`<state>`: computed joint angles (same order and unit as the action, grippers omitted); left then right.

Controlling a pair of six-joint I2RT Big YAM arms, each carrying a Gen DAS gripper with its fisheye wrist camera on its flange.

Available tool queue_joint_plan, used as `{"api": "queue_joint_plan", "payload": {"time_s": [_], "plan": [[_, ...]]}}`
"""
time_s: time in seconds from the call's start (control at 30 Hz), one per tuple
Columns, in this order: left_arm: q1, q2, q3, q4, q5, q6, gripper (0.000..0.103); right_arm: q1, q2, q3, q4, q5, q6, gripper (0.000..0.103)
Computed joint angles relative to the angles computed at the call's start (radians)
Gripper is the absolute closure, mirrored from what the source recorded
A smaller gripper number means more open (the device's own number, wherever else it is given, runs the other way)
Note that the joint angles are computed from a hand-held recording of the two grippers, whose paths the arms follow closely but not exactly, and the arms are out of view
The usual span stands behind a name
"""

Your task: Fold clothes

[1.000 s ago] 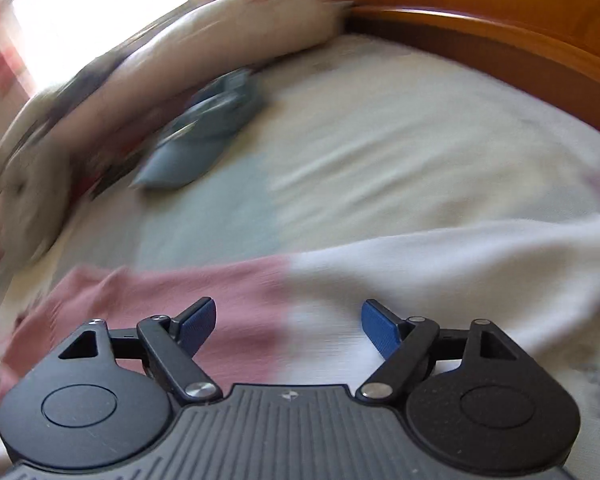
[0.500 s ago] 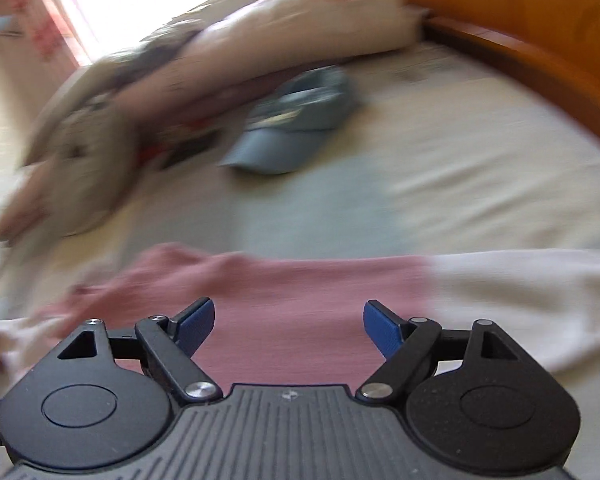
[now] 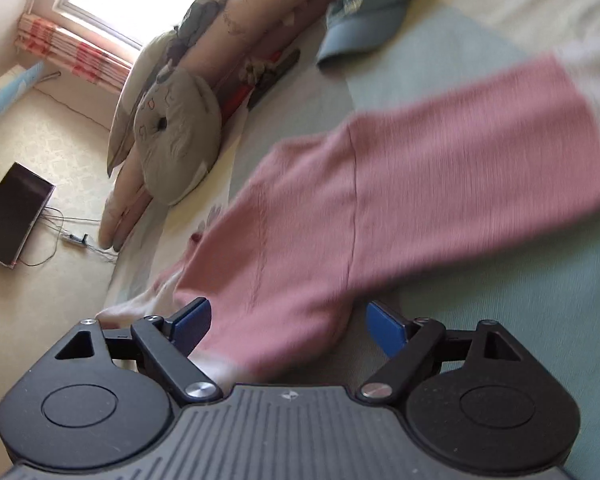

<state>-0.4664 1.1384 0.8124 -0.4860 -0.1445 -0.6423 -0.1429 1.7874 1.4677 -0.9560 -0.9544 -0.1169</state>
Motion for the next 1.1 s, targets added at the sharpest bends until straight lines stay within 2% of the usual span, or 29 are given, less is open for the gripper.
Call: {"api": "queue_joint_plan", "payload": {"time_s": [0.07, 0.17, 0.3, 0.4, 0.47, 0.53, 0.6, 0.63, 0.7, 0.77, 0.8, 0.83, 0.87, 0.9, 0.93, 1.0, 1.1], "plan": [[0.021, -0.020, -0.030, 0.038, 0.015, -0.026, 0.021, 0.010, -0.001, -0.023, 0.020, 0.030, 0.012, 0.014], [0.058, -0.052, -0.067, 0.081, 0.034, -0.059, 0.021, 0.026, 0.004, -0.047, 0.132, 0.004, 0.082, 0.013], [0.116, -0.085, -0.114, 0.144, 0.027, -0.108, 0.021, 0.042, 0.017, -0.064, 0.313, 0.002, 0.230, 0.014], [0.190, -0.080, -0.153, 0.215, 0.075, -0.166, 0.022, 0.041, 0.003, -0.094, 0.357, -0.010, 0.274, 0.012], [0.231, -0.061, -0.183, 0.306, 0.114, -0.183, 0.022, 0.041, -0.005, -0.114, 0.384, -0.018, 0.300, 0.012], [0.270, -0.030, -0.202, 0.399, 0.153, -0.202, 0.022, 0.045, -0.012, -0.127, 0.396, -0.020, 0.286, 0.013], [0.299, 0.013, -0.200, 0.470, 0.173, -0.210, 0.022, 0.051, -0.012, -0.130, 0.418, -0.010, 0.286, 0.014], [0.311, 0.036, -0.195, 0.500, 0.177, -0.214, 0.022, 0.054, -0.001, -0.119, 0.439, -0.009, 0.315, 0.016], [0.306, 0.057, -0.170, 0.485, 0.164, -0.211, 0.024, 0.064, 0.019, -0.097, 0.466, 0.017, 0.339, 0.023], [0.293, 0.067, -0.154, 0.465, 0.157, -0.191, 0.025, 0.070, 0.024, -0.082, 0.449, 0.044, 0.339, 0.029], [0.284, 0.066, -0.153, 0.454, 0.153, -0.172, 0.032, 0.072, 0.026, -0.075, 0.439, 0.059, 0.334, 0.036], [0.274, 0.064, -0.153, 0.443, 0.148, -0.153, 0.046, 0.074, 0.024, -0.072, 0.418, 0.092, 0.299, 0.053], [0.272, 0.067, -0.147, 0.423, 0.129, -0.142, 0.056, 0.076, 0.022, -0.069, 0.400, 0.126, 0.266, 0.063], [0.270, 0.070, -0.139, 0.403, 0.108, -0.134, 0.077, 0.077, 0.021, -0.066, 0.387, 0.154, 0.240, 0.079], [0.268, 0.074, -0.131, 0.383, 0.087, -0.125, 0.087, 0.074, 0.030, -0.055, 0.386, 0.150, 0.250, 0.082], [0.278, 0.078, -0.116, 0.378, 0.084, -0.114, 0.087, 0.068, 0.047, -0.033, 0.386, 0.142, 0.267, 0.082], [0.286, 0.077, -0.075, 0.377, 0.059, -0.046, 0.088, 0.080, 0.051, 0.009, 0.406, 0.181, 0.253, 0.083]]}}
